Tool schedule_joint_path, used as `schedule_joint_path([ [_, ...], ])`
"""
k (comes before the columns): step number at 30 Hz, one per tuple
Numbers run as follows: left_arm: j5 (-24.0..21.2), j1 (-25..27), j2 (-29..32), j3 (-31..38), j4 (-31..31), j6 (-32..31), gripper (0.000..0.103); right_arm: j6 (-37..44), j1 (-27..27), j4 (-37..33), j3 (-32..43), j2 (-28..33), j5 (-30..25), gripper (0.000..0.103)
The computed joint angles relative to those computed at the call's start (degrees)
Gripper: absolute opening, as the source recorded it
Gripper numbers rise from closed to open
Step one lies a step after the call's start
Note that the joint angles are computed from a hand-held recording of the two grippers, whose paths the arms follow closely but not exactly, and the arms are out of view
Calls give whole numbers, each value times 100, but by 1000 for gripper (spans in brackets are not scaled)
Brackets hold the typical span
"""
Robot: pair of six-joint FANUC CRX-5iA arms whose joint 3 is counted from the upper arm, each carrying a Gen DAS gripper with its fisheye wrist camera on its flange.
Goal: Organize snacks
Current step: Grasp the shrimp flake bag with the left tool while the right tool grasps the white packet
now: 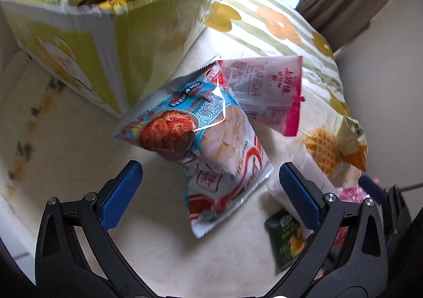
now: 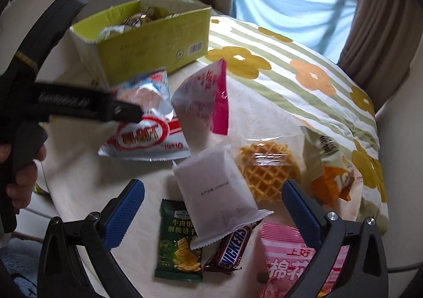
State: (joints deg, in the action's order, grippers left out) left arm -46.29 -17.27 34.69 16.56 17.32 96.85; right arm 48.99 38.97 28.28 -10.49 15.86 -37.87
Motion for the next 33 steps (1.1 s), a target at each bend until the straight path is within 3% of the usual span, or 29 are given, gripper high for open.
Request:
schedule_joint_path([
  [4,320,-12,117,-136,151,56,102,51,4,132,-13,151,16,103],
  [12,862,44,116,-547,756,-330,90,340,-36,242,104,427,48,103],
  [15,1043,57,86,-702,1007,-449,76,398,-40,211,162,495,39,98],
  [25,1018,102,-69,-943,1137,-793,66,1004,-176,-485,414,575,15,92],
  [27,978,97,-91,-969,1168,-889,66,1288,-218,-729,508,606,2,78],
  [33,769,99,-136,-871,860,-794,66,1792,-249,-972,649,693,-74,68],
])
